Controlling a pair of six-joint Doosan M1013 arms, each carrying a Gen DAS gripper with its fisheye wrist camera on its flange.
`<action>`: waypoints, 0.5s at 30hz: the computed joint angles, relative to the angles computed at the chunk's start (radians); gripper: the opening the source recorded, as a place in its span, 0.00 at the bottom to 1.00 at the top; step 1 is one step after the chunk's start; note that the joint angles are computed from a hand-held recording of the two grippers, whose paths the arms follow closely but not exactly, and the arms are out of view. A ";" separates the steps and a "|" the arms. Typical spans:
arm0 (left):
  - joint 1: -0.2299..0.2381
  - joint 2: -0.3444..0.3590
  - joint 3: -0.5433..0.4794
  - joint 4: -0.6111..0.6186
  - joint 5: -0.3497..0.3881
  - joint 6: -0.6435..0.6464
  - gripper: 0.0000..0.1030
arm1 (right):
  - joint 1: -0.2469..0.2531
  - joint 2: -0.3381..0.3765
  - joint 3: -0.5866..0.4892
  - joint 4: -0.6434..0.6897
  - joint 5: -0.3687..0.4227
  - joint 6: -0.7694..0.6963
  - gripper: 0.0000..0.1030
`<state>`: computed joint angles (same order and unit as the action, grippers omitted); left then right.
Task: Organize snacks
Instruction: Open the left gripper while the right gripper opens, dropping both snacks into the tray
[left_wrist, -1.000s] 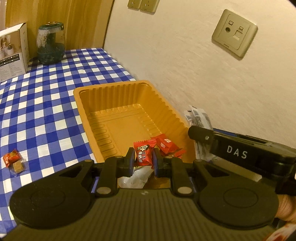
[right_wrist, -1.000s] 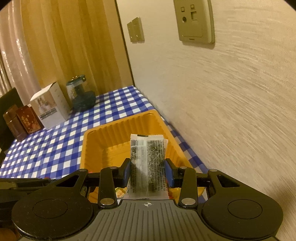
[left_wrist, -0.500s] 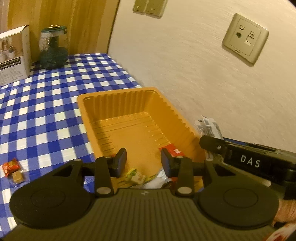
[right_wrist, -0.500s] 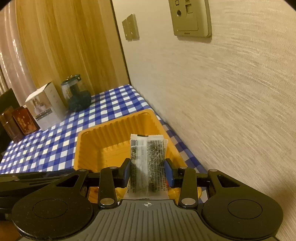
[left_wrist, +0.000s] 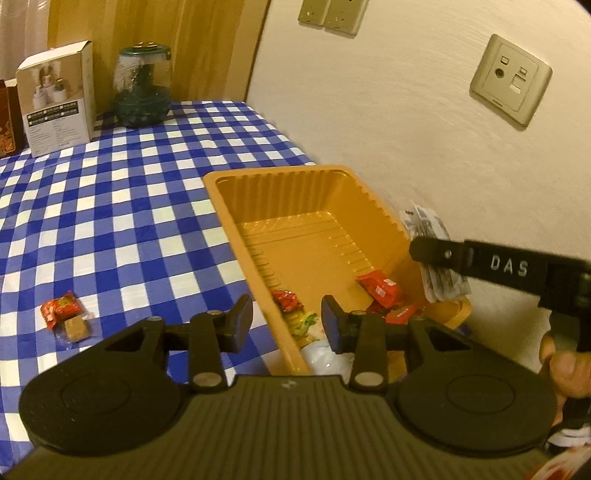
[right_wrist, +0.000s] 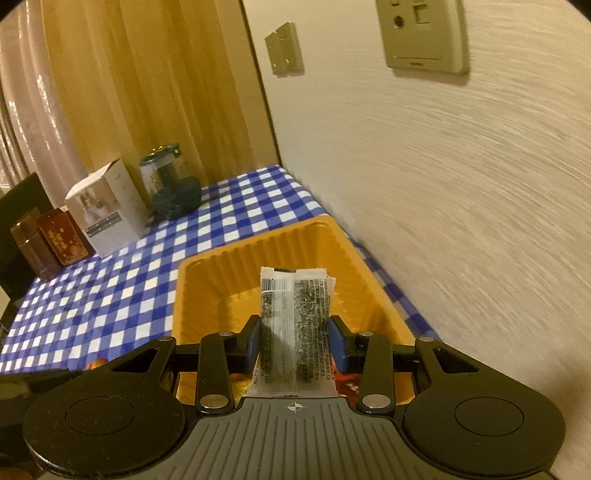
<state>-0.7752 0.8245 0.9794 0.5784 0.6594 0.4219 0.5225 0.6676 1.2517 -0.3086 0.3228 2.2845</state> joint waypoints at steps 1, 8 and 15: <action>0.001 -0.003 0.006 0.002 -0.002 -0.008 0.35 | 0.001 0.003 -0.004 0.006 -0.002 -0.006 0.38; 0.004 -0.021 0.040 0.018 -0.008 -0.046 0.37 | 0.002 0.022 -0.024 0.094 -0.029 -0.069 0.46; 0.002 -0.044 0.079 0.052 -0.007 -0.087 0.40 | 0.005 0.011 -0.007 0.001 -0.030 0.071 0.66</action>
<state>-0.7728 0.7800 1.0582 0.6303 0.6528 0.3345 0.5272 0.6790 1.2444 -0.3075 0.2929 2.3553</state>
